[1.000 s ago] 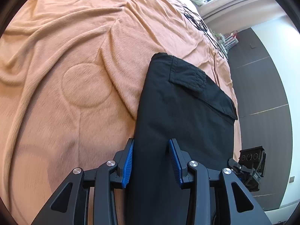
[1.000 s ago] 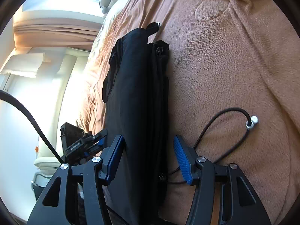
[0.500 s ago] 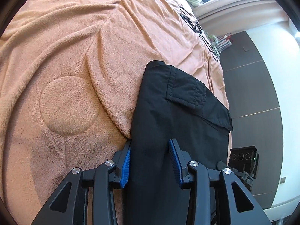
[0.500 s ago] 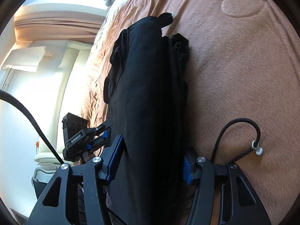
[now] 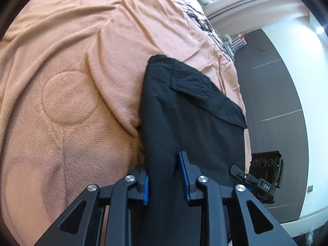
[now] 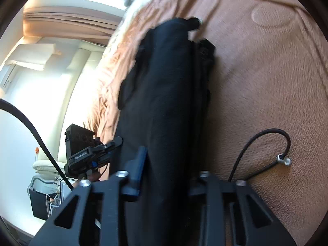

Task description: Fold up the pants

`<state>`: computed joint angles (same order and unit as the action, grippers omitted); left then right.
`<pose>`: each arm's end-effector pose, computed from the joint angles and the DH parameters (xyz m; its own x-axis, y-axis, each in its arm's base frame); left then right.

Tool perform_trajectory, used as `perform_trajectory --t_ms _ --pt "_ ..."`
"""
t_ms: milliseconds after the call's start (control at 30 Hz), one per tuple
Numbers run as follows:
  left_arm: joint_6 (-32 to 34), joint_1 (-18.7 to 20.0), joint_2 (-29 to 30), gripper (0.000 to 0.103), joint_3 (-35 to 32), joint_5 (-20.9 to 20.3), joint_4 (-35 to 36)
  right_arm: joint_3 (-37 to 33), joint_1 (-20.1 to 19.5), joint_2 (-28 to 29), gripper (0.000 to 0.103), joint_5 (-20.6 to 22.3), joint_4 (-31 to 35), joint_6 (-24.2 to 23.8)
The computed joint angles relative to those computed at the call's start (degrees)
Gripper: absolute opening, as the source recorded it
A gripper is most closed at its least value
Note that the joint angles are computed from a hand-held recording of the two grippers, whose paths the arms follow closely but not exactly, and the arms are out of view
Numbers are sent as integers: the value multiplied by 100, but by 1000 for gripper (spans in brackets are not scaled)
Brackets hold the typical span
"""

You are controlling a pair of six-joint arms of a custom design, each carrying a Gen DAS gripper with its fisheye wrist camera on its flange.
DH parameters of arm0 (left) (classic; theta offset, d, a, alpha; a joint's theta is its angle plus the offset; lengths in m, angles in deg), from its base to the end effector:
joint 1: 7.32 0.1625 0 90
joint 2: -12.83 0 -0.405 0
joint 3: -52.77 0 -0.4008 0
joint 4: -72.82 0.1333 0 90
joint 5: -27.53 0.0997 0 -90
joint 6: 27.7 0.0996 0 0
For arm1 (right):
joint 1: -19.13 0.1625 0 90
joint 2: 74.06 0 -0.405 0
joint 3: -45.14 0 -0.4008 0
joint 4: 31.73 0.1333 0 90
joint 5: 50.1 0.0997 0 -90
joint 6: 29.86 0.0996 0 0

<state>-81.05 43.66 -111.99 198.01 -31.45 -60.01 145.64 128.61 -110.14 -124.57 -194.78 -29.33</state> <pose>-0.0260 -0.3253 0.3142 -0.9382 -0.3453 0.0215 -0.2860 0.7392 -0.6098 0.3553 -0.5249 -0.0404 -0.8980 -0.3505 -0.2661 -0.3214 0.9354 -0.1476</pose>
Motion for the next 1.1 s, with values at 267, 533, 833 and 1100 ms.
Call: perform_trajectory --t_ms 267,533,833,1100 --pt "-318 -603 -165 23 -37 303 348 268 144 -177 19 -35 -377 -132" --pt "-536 -1054 -140 23 -13 447 362 600 239 -455 18 -129 -673 -298" --pt "-709 -1560 315 23 -49 674 25 677 384 -644 18 -286 -791 -476" --pt "-464 -1788 1173 23 -274 714 -698 874 397 -1035 18 -344 -851 -747"
